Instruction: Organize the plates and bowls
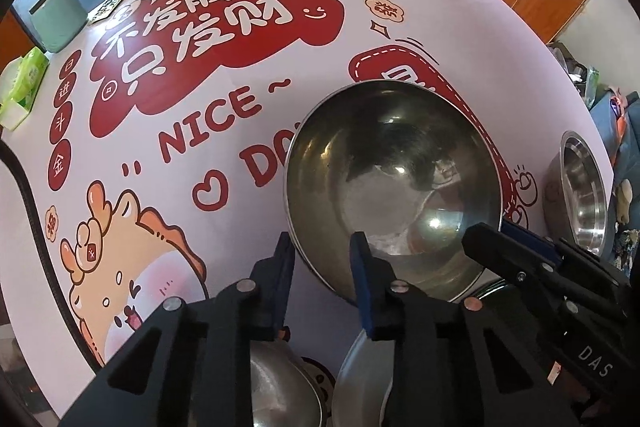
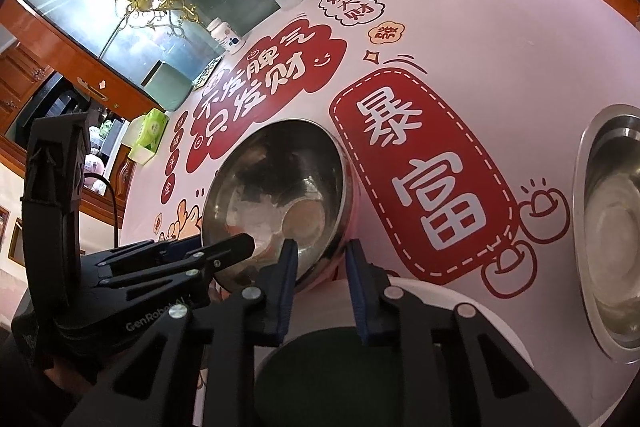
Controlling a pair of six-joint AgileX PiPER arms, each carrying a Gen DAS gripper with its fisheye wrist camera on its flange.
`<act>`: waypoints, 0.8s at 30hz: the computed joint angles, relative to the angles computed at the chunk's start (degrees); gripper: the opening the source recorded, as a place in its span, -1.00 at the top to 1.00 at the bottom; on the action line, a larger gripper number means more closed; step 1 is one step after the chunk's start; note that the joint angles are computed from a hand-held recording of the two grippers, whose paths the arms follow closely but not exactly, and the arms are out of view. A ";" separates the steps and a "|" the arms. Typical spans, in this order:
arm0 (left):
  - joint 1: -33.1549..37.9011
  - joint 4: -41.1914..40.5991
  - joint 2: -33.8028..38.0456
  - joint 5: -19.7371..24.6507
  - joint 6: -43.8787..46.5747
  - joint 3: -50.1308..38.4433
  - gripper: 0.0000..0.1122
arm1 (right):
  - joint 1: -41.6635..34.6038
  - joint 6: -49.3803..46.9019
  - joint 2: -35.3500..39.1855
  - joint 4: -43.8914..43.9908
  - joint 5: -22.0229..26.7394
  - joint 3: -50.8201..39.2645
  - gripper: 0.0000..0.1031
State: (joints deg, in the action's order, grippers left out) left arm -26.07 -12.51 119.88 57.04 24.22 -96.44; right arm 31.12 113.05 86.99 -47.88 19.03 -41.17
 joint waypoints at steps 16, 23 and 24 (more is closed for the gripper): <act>1.77 -3.93 -4.52 -2.00 2.71 5.01 0.57 | 3.34 2.16 -1.93 -1.86 4.81 -0.30 0.59; 2.05 -6.51 -8.39 -3.59 5.77 9.02 0.56 | 6.85 3.86 -4.51 -2.51 10.37 -0.39 0.63; 2.15 -6.93 -8.87 -3.73 6.27 9.47 0.56 | 7.46 4.36 -4.97 -2.77 11.24 -0.32 0.63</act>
State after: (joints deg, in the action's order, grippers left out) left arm -23.93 -19.44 111.01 53.31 30.49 -86.97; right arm 38.59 117.41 82.02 -50.64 30.27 -41.49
